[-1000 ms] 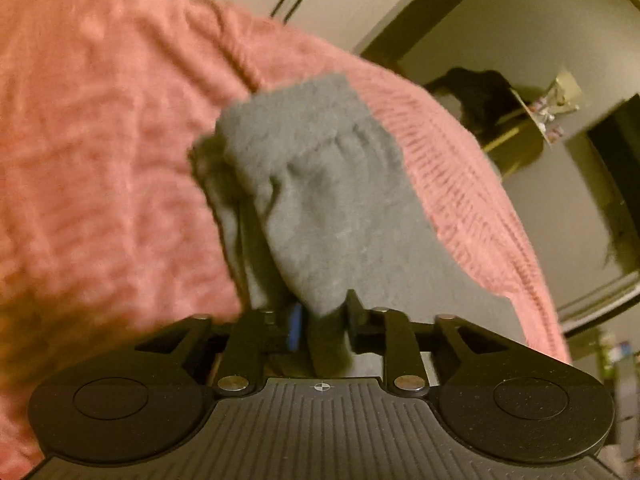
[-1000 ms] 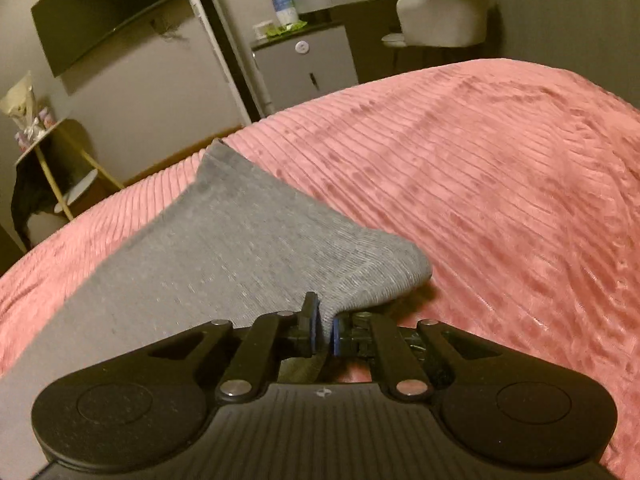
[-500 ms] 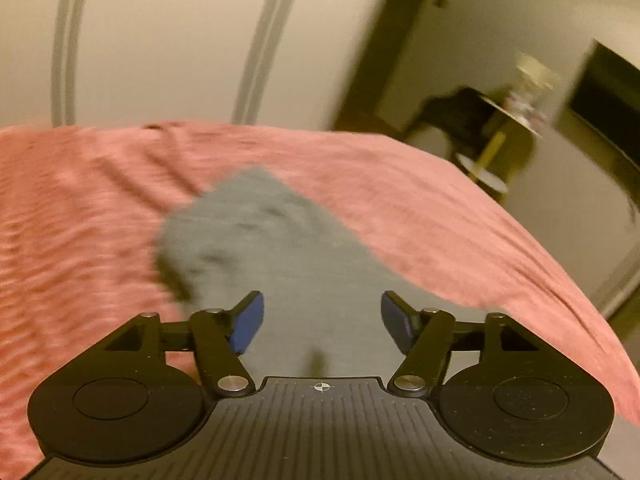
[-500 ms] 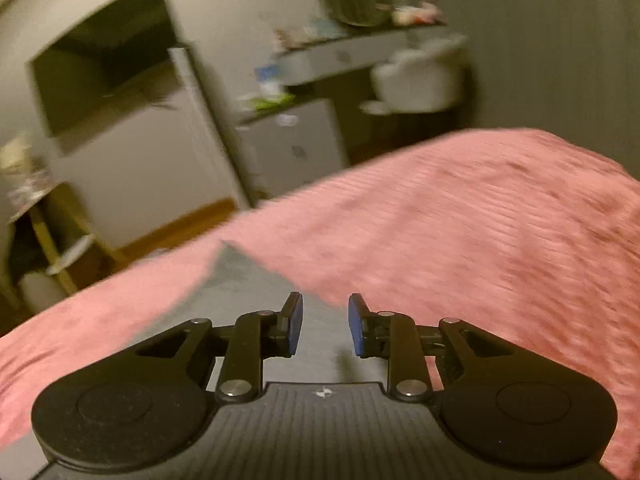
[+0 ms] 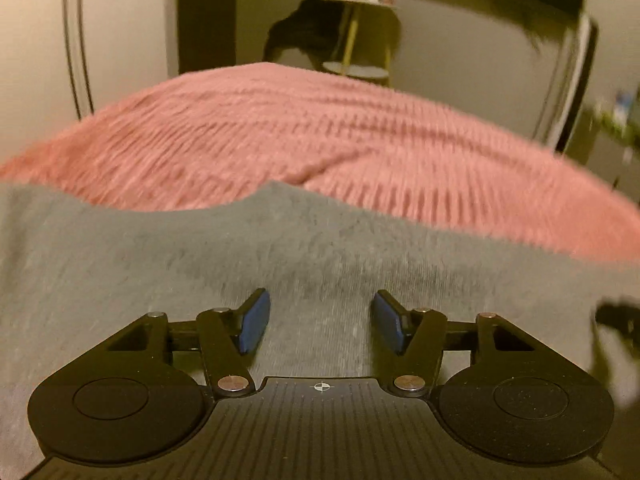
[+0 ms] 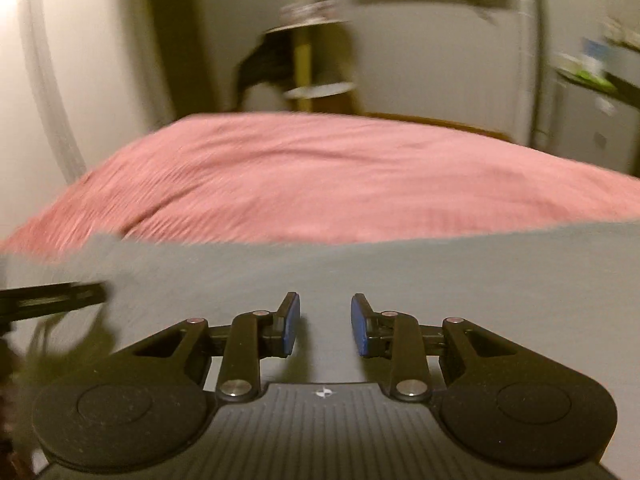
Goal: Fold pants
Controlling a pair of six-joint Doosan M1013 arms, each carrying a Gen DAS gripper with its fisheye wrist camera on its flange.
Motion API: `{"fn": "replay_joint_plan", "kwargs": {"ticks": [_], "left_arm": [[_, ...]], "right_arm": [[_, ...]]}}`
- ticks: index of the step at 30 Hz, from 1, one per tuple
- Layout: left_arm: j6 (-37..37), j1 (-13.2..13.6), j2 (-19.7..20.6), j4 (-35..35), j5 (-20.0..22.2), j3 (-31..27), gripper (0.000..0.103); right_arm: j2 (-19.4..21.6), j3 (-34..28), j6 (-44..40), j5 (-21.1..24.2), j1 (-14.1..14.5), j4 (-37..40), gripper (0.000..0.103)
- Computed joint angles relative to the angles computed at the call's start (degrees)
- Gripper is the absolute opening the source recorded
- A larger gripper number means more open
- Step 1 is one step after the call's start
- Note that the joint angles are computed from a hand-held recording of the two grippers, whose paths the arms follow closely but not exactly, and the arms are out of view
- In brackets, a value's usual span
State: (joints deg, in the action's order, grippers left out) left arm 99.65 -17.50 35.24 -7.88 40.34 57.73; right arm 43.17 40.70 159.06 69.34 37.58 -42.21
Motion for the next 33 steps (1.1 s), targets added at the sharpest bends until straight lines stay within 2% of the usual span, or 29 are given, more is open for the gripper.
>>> {"fn": "replay_joint_plan", "kwargs": {"ticks": [2,7,11,13,17,22,26,30,33], "left_arm": [[2.05,-0.34,0.13,0.95,-3.45,1.03,0.071],[3.64,-0.01,1.68,-1.51,-5.78,-0.42,0.083],[2.58,0.2,3.17,-2.89,-7.14,-2.21,0.09],[0.61,0.26,4.17,-2.39,-6.52,-3.54,0.095],[0.73,0.72,4.22,-4.54,-5.75,-3.94,0.095],[3.21,1.43,2.94,-3.46,0.27,-4.43,0.095],[-6.47,1.7,2.51,7.5,4.33,-5.27,0.093],[-21.43,2.61,3.27,18.29,9.43,-7.68,0.093],[-31.78,3.16,3.17,26.66,11.33,-8.23,0.091]], "right_arm": [[1.51,-1.41,-1.91,-2.33,-0.39,0.29,0.027],[4.92,-5.71,-1.77,-0.74,-1.28,-1.2,0.027],[3.86,-2.64,1.08,-3.66,-1.86,-2.03,0.027],[3.57,-1.79,2.05,-4.66,-1.92,-2.22,0.027],[3.08,-0.76,3.07,-6.03,-2.05,-2.3,0.028],[2.41,-0.09,2.38,-6.89,-1.59,-2.13,0.037],[2.39,-0.63,-0.83,-6.01,-0.84,-1.22,0.042],[2.31,-1.27,-3.74,-5.36,-0.73,0.66,0.042],[2.29,-2.22,-5.43,-5.03,-1.0,3.24,0.043]]}}
